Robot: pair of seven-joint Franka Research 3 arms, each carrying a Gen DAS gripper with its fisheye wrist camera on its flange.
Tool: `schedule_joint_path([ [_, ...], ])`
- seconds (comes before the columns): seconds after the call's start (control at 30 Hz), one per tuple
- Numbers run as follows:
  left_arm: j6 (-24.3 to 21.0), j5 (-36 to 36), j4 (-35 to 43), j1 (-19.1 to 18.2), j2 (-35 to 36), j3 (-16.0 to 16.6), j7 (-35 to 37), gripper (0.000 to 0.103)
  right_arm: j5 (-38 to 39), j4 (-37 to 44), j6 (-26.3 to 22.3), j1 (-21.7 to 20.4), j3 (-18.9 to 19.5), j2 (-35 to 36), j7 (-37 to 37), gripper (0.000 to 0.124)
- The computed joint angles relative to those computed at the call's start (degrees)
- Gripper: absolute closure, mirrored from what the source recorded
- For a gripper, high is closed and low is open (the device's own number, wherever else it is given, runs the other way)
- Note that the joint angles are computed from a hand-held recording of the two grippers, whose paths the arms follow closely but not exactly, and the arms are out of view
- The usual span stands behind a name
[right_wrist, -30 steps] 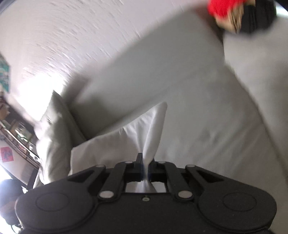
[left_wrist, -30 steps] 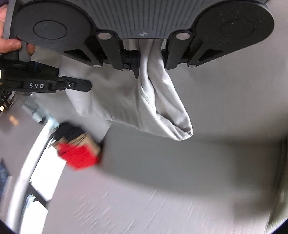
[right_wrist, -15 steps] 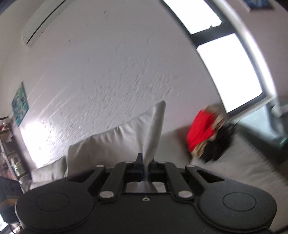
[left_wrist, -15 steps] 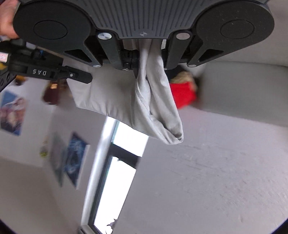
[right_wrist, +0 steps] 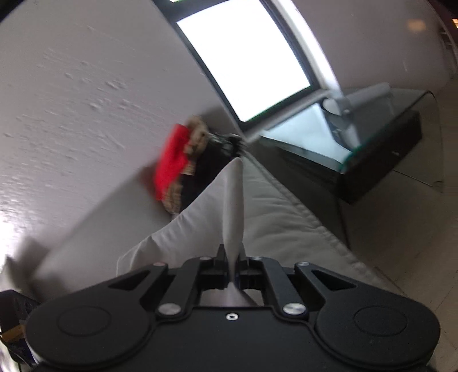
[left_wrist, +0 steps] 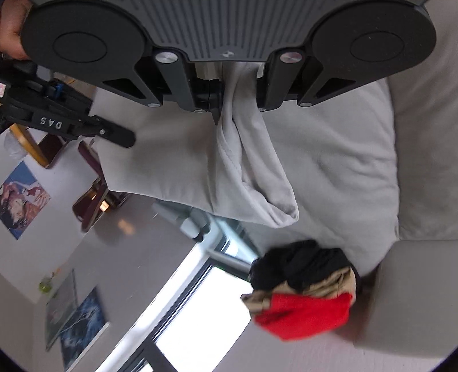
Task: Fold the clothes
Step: 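Lift the folded white shirt with both grippers and carry it toward the clothes stack, then lower the folded shirt onto the sofa seat and open both grippers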
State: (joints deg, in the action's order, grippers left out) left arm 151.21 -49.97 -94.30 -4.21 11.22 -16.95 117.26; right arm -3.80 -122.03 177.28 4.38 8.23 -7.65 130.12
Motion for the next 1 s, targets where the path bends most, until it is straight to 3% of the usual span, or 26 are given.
schedule_joint_path([
  [0.17, 1.2, 8.7, 9.8, -1.4, 8.1, -0.4, -4.2, 0.095, -8.0, 8.2, -2.8, -0.5, -2.1, 7.7, 4.2, 0.120],
  [0.2, 1.6, 11.6, 11.4, -1.9, 9.8, -0.1, -5.8, 0.091, -9.8, 9.8, -3.9, 0.1, -3.0, 9.0, 5.1, 0.120],
  [0.27, 2.1, 22.1, 13.0, -5.1, 11.5, 3.5, -13.2, 0.077, -11.8, 12.7, -7.4, 1.6, -4.6, 11.1, 5.5, 0.119],
  [0.3, 2.3, 27.8, 13.0, -6.4, 11.9, 5.2, -18.2, 0.072, -12.1, 13.9, -10.7, 2.4, -5.2, 11.5, 4.9, 0.114],
  [0.33, 2.3, 29.6, 11.0, -7.1, 10.5, 6.8, -20.8, 0.065, -12.4, 15.1, -14.0, 3.3, -5.8, 11.9, 4.3, 0.111],
  [0.37, 3.0, 31.0, 8.3, -6.9, 8.7, 7.3, -23.1, 0.065, -13.7, 14.9, -16.0, 4.2, -6.7, 11.4, 5.1, 0.101],
  [0.4, 3.5, 32.5, 5.8, -6.7, 6.9, 7.7, -25.4, 0.065, -15.1, 12.8, -15.5, 4.8, -7.5, 9.5, 5.6, 0.087],
  [0.47, 6.3, 32.2, 0.2, -4.8, 2.8, 6.4, -25.3, 0.065, -17.2, 7.5, -12.7, 4.8, -7.9, 4.9, 6.0, 0.072],
  [0.5, 7.5, 31.4, -2.3, -3.6, 0.9, 5.2, -24.0, 0.067, -18.6, 5.0, -12.2, 4.2, -7.4, 2.4, 6.0, 0.070],
  [0.57, 8.1, 27.4, -6.1, -1.2, -2.6, 2.2, -19.1, 0.075, -20.2, 0.3, -12.1, 2.9, -5.9, -2.7, 4.6, 0.070],
  [0.63, 6.4, 25.0, -8.4, -1.1, -5.5, 1.1, -15.4, 0.083, -18.9, -2.7, -13.1, 3.1, -4.8, -6.3, 0.4, 0.079],
  [0.67, 5.5, 25.4, -9.2, -1.9, -6.6, 1.2, -14.6, 0.083, -18.1, -3.8, -13.9, 3.4, -4.2, -7.9, -1.8, 0.098],
  [0.7, 4.7, 27.7, -9.4, -2.9, -7.0, 1.6, -15.6, 0.083, -17.0, -4.5, -14.9, 3.8, -3.8, -8.8, -3.9, 0.109],
  [0.77, 1.2, 34.7, -8.9, -5.0, -7.0, 2.5, -20.4, 0.082, -14.3, -5.3, -17.2, 4.6, -2.9, -9.7, -7.7, 0.111],
  [0.87, -9.4, 37.4, -5.5, -6.0, -4.9, 3.0, -24.1, 0.082, -9.6, -5.6, -22.4, 4.7, -1.3, -9.9, -10.0, 0.111],
  [1.0, -12.1, 44.3, -9.5, -7.0, -9.1, 3.8, -26.8, 0.081, -8.1, -6.2, -29.7, 3.5, 1.0, -12.4, -7.3, 0.112],
])
